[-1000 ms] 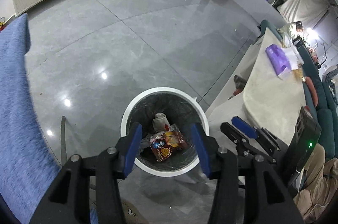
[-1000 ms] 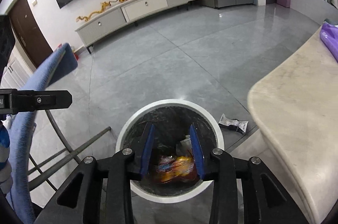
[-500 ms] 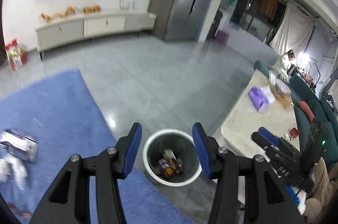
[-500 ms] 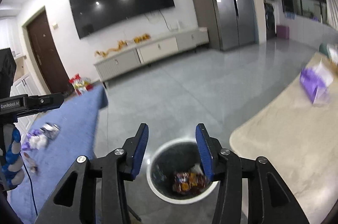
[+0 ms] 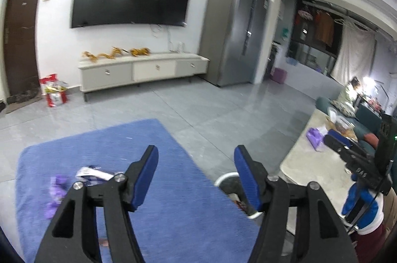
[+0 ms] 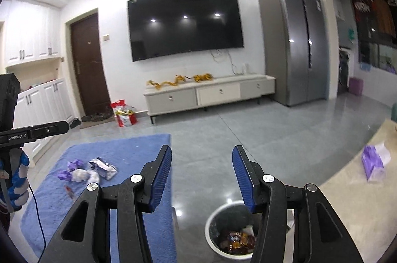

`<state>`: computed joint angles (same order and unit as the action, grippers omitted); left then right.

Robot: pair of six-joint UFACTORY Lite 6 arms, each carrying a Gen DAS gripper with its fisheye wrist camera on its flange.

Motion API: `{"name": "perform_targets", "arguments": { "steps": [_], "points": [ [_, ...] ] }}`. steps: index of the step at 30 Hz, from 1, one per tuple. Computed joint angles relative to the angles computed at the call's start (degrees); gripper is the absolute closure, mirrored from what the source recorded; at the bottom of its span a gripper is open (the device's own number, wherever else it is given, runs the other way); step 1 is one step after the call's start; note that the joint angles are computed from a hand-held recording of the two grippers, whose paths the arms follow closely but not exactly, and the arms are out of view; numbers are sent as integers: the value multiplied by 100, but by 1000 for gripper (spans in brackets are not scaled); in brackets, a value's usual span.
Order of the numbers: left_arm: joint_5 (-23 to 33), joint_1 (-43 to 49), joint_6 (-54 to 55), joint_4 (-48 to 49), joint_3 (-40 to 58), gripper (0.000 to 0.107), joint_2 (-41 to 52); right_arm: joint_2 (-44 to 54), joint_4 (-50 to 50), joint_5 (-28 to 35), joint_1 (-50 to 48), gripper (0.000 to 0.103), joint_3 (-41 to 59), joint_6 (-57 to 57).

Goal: Collect trash
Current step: 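Move both grippers back toward the purple wrappers and plastic on the rug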

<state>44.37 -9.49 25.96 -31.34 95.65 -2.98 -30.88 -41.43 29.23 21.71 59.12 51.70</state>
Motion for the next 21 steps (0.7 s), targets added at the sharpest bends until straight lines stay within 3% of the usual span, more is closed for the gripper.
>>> {"name": "perform_targets", "arguments": {
  "steps": [5,11,17,21],
  "points": [
    [676,1983,1424,-1209,-213,40,-291,453,-529,401,859,53,635,409],
    [1523,4069,2372,-1978,327,40,472,1388,-832,492,1577,53,1482,688],
    [1662,4972,2769,-2187,656,40,1209,2466,-498,73,1748,53,2158,407],
    [1548,5023,2808,-2106,762,40,1693,3308,-114,-154,1807,53,2724,67]
  ]
}}
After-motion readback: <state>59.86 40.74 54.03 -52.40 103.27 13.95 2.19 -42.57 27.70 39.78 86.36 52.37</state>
